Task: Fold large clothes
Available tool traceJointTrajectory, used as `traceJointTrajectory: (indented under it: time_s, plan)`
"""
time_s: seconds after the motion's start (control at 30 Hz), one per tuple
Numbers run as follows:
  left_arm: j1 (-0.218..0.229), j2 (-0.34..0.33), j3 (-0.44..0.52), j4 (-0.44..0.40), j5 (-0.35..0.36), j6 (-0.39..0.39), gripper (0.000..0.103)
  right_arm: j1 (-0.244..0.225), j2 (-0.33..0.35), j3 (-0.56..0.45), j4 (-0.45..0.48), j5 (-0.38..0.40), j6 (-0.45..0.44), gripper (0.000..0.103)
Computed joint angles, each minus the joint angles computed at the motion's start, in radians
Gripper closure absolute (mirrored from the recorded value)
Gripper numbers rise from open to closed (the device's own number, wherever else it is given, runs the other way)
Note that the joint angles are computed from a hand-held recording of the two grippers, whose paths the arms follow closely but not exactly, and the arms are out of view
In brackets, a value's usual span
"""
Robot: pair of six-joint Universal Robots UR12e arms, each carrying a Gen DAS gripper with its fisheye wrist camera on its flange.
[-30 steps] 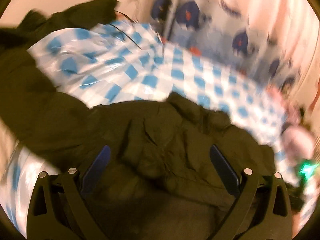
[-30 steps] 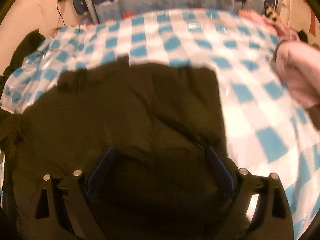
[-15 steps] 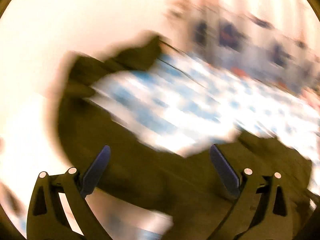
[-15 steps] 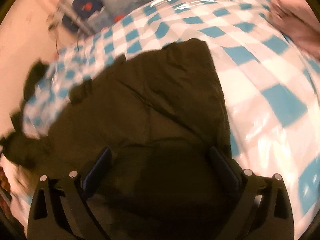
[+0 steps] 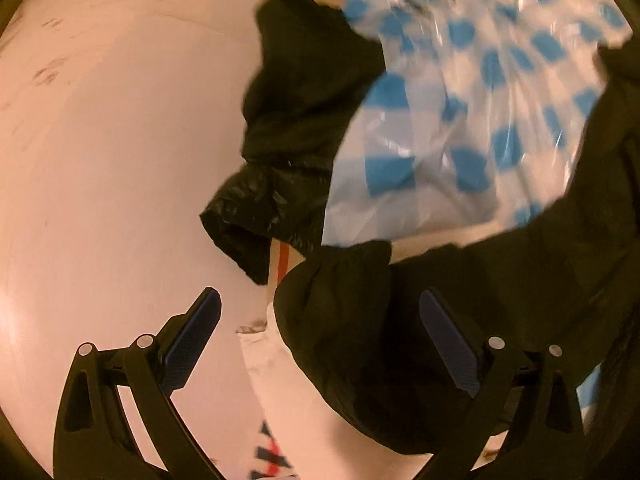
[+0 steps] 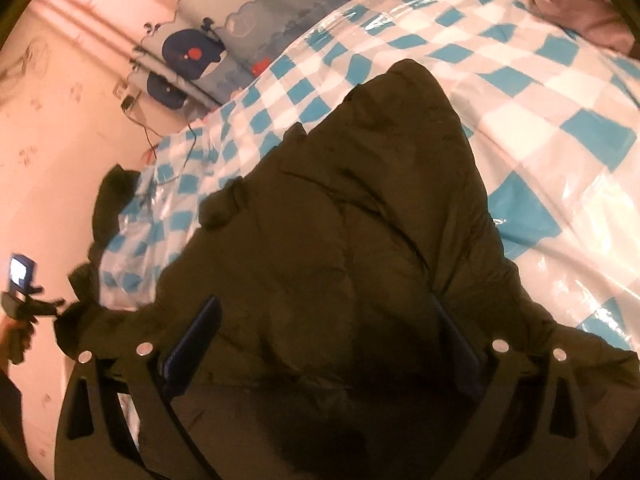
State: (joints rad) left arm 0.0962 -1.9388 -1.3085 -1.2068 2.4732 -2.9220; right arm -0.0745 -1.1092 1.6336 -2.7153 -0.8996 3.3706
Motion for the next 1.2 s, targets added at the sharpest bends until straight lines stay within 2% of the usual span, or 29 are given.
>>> traceJointTrajectory:
  time_s: [0.1,0.17,0.23,0.3,0.33,0.4,0.47,0.5,0.53,0.67,0.77,0.83,0.9,1.07,1.2]
  plan:
    - [0.018,-0.001,-0.003,-0.074,-0.027,-0.041,0.007,-0.003,-0.001,0.002,0.001,0.016,0.014,0.006]
    - [0.034,0.014,-0.032,-0.089,-0.032,-0.066,0.007,-0.004,-0.002,0.002,0.002,0.021,0.016,0.006]
    - [0.044,0.015,-0.054,-0.079,0.007,-0.073,0.007,-0.001,-0.003,0.004,-0.002,0.019,0.021,0.006]
    - [0.056,0.021,-0.065,-0.079,-0.004,-0.098,0.008,-0.001,-0.004,0.005,0.000,0.014,0.015,0.006]
    - [0.062,0.025,-0.068,-0.073,-0.022,-0.115,0.013,0.001,-0.005,0.006,-0.001,0.011,0.015,0.006]
    - [0.085,0.036,-0.062,-0.093,-0.103,-0.206,0.068,0.002,-0.005,0.007,-0.004,0.005,0.016,0.006]
    - [0.098,0.048,-0.070,-0.065,-0.131,-0.284,0.092,0.004,-0.006,0.007,-0.005,0.002,0.015,0.006]
    - [0.101,0.061,-0.084,-0.028,-0.147,-0.308,0.097,0.004,-0.007,0.006,-0.003,0.000,0.010,0.006]
    - [0.103,0.070,-0.093,-0.004,-0.163,-0.321,0.099,0.005,-0.007,0.006,-0.002,0.000,0.007,0.006]
    - [0.114,0.142,-0.143,0.170,-0.345,-0.399,0.101,0.008,-0.019,0.010,-0.022,-0.007,-0.009,0.006]
    - [0.100,0.186,-0.174,0.347,-0.480,-0.404,0.101,0.010,-0.030,0.016,-0.039,-0.005,-0.027,0.006]
    - [0.084,0.195,-0.173,0.436,-0.566,-0.389,0.101,0.005,-0.035,0.019,-0.044,0.019,-0.030,0.006]
    - [0.055,0.195,-0.163,0.528,-0.671,-0.388,0.101,-0.003,-0.037,0.019,-0.044,0.061,-0.018,0.006]
    - [-0.052,0.150,-0.114,0.670,-0.837,-0.411,0.101,-0.034,-0.039,0.014,-0.044,0.194,0.017,0.007]
    - [-0.136,0.084,-0.071,0.731,-0.936,-0.434,0.101,-0.068,-0.038,0.013,-0.090,0.272,0.085,0.007]
